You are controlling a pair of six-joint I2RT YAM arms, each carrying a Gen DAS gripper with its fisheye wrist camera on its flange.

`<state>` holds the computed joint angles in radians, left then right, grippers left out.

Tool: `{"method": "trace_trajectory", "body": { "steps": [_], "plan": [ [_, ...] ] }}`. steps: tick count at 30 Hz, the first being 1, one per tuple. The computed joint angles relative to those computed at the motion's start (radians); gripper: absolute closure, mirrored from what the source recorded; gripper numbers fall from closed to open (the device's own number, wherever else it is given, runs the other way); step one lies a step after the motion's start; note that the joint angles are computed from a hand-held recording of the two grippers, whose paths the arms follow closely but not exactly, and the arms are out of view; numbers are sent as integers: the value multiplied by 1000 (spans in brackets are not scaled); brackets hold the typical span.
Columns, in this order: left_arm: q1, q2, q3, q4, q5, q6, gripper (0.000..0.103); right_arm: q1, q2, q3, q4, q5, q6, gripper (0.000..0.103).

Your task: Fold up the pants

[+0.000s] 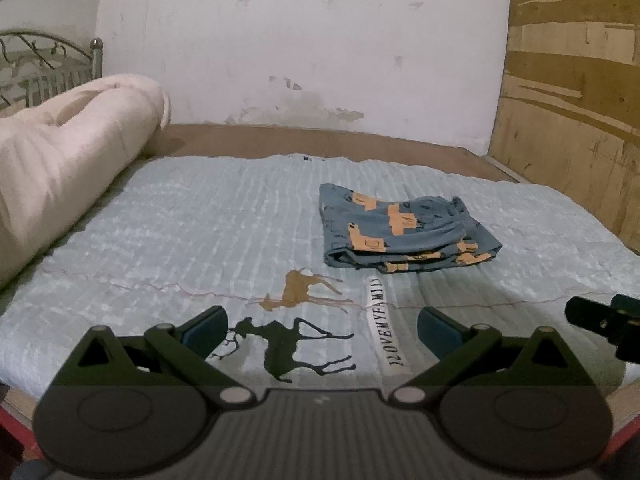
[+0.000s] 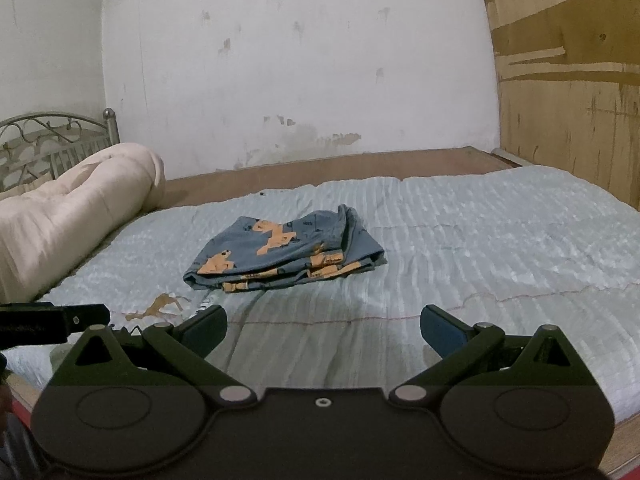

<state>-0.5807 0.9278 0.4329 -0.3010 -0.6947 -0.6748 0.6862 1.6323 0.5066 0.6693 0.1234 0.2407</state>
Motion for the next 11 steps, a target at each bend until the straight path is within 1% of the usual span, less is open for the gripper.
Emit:
{"method": "trace_trajectory", "body": {
  "steps": [4,11],
  "plan": [
    [12,18,7,-6,6,-13,0,0,16,9,-3,-3,1,1],
    [33,35,3,14,16,-1,0,-3,40,23,-6,-10,3,1]
  ]
}}
